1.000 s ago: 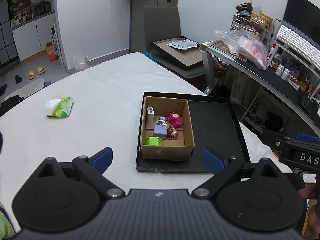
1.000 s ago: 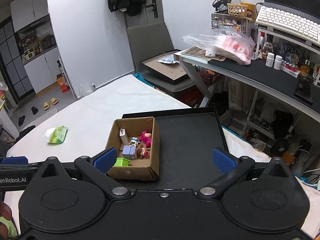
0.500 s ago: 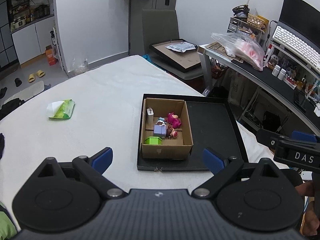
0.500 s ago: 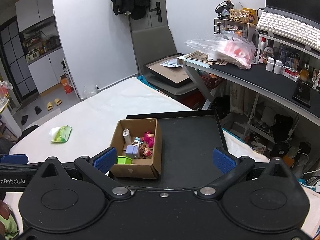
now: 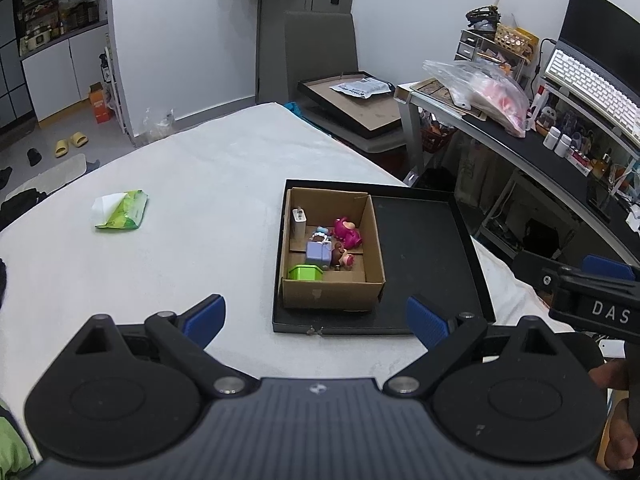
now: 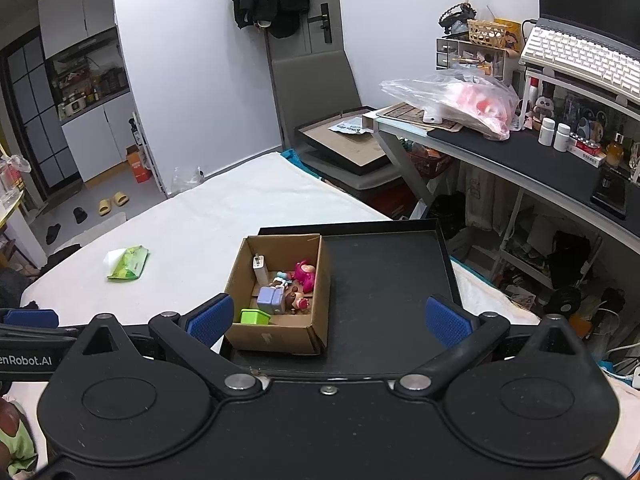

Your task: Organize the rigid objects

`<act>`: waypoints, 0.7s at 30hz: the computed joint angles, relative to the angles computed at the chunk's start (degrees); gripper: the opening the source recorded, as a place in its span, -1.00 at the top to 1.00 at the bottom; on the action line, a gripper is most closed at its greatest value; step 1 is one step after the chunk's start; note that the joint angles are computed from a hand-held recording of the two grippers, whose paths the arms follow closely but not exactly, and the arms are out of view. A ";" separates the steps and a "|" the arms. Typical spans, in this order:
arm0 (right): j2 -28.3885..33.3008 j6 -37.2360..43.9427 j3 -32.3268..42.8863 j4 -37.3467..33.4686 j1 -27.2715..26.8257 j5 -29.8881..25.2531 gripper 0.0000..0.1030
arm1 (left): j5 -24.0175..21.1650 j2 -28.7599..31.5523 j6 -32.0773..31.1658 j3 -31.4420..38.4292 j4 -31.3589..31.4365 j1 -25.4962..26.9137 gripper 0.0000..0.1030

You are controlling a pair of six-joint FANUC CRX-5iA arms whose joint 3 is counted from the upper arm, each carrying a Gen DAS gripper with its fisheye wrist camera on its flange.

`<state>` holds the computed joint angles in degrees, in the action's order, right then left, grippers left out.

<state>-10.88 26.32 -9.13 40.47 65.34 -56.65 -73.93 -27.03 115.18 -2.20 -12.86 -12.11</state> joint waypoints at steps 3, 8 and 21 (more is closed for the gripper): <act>0.15 -0.19 0.16 0.55 0.26 -0.62 -1.00 | 0.05 0.00 -0.11 -0.03 0.07 -0.02 -0.87; 0.32 0.17 0.50 0.22 0.22 -0.75 -1.00 | -0.07 0.03 0.06 0.05 -0.02 -0.09 -0.87; 0.66 0.54 0.94 0.14 0.42 -1.34 -1.00 | 0.15 -0.19 -0.12 -0.26 0.30 0.03 -0.87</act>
